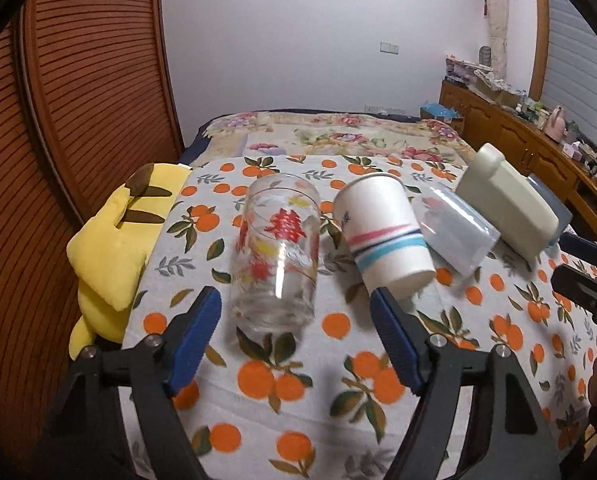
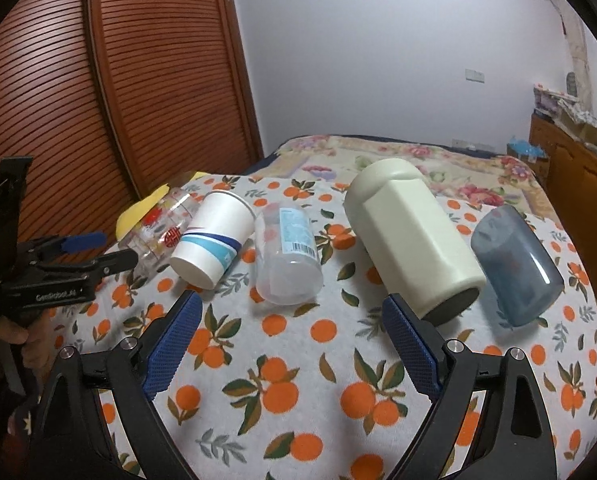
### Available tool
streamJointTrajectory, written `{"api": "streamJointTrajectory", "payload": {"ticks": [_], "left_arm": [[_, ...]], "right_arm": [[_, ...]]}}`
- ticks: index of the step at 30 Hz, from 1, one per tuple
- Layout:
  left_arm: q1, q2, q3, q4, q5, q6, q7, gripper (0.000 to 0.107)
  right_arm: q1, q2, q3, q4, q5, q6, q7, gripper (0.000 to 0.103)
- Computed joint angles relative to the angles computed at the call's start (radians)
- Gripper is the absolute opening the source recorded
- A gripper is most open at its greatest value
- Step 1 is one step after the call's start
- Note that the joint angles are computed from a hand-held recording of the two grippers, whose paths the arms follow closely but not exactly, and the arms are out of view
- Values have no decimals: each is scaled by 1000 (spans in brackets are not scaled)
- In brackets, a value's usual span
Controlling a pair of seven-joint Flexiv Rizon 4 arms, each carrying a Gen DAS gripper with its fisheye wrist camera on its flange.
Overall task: Flip cup upright
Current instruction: 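Move the left gripper to the lying glass tumbler and close on it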
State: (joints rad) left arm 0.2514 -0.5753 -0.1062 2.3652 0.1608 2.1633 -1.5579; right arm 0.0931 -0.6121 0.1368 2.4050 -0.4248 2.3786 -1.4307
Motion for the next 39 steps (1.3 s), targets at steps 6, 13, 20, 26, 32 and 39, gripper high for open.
{"api": "streamJointTrajectory", "payload": {"ticks": [6,13,20,26,32,39], "left_arm": [[54,7,-63,-78,-4,-178,35,72],[64,2,-99,-133,-94,-313,87,68],[37,-16,-92,-186,-185,-411,157,67],[48,-21,-117,-184,-238,-443,214,58],[97,13,-162,-112,-230,-384,232,57],[182,93,-242,9,-117,-269,191,57]], "right_arm": [[-22,4,8,-13,-41,-18,23,93],[-14,16,6,-23,-58,-42,16,93],[-6,13,11,-25,-54,-41,5,93],[-2,12,11,-11,-47,-31,-10,93],[-7,17,11,9,-43,-15,-16,93],[-29,28,12,32,-45,15,-6,93]]}}
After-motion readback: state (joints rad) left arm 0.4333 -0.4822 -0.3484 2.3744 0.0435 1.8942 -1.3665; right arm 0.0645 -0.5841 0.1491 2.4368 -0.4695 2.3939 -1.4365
